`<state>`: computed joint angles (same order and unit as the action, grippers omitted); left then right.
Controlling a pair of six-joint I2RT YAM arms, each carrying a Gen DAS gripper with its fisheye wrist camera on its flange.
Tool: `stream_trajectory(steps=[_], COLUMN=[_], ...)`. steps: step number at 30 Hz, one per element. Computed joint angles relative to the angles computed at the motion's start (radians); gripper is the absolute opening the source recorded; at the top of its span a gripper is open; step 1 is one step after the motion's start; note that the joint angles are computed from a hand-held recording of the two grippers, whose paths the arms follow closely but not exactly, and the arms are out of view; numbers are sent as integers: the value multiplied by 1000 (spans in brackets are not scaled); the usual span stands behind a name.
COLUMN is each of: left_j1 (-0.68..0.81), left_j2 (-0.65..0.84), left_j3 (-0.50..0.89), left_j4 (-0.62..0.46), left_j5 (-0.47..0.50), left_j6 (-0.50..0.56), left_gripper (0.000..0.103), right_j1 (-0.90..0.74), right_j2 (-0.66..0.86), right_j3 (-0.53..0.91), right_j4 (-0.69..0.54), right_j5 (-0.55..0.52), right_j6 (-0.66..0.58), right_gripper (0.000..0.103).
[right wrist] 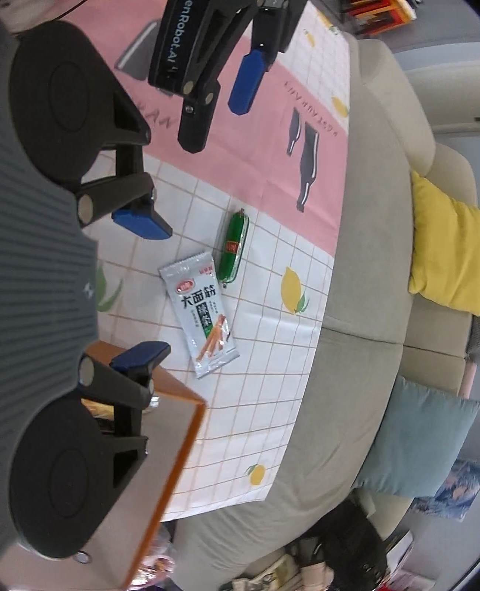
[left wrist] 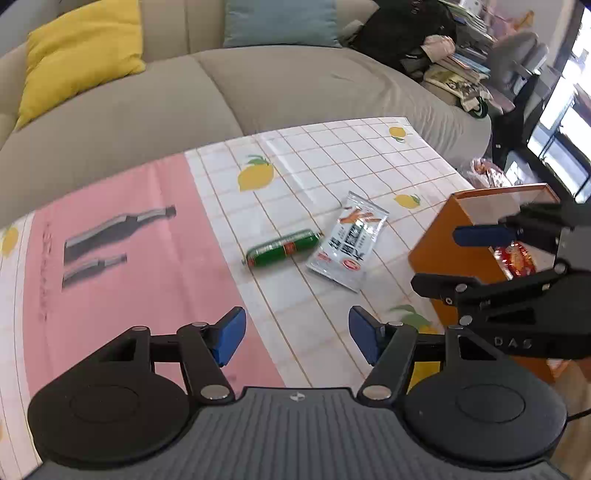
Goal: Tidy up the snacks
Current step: 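Withdraw both tools from the box toward the sausage and white bag, then grasp the green sausage stick with the left tool while the right tool grasps the white spicy-strip bag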
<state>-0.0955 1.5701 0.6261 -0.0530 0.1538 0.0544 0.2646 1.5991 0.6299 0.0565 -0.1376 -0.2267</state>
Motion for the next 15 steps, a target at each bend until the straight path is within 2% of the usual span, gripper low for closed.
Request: stream_trajectory(steps=[8, 15], left_j1=[28, 21], left_j2=[240, 437], left_j3=[140, 261], left_j4=[90, 158], left_j5=[-26, -26], left_j6=[197, 253], left_gripper=[75, 75], right_j1=[21, 37], right_j2=[189, 356], right_j3=[178, 329], right_j4=[-5, -52], right_j5=[-30, -13], right_j6=[193, 373], right_gripper=[59, 59])
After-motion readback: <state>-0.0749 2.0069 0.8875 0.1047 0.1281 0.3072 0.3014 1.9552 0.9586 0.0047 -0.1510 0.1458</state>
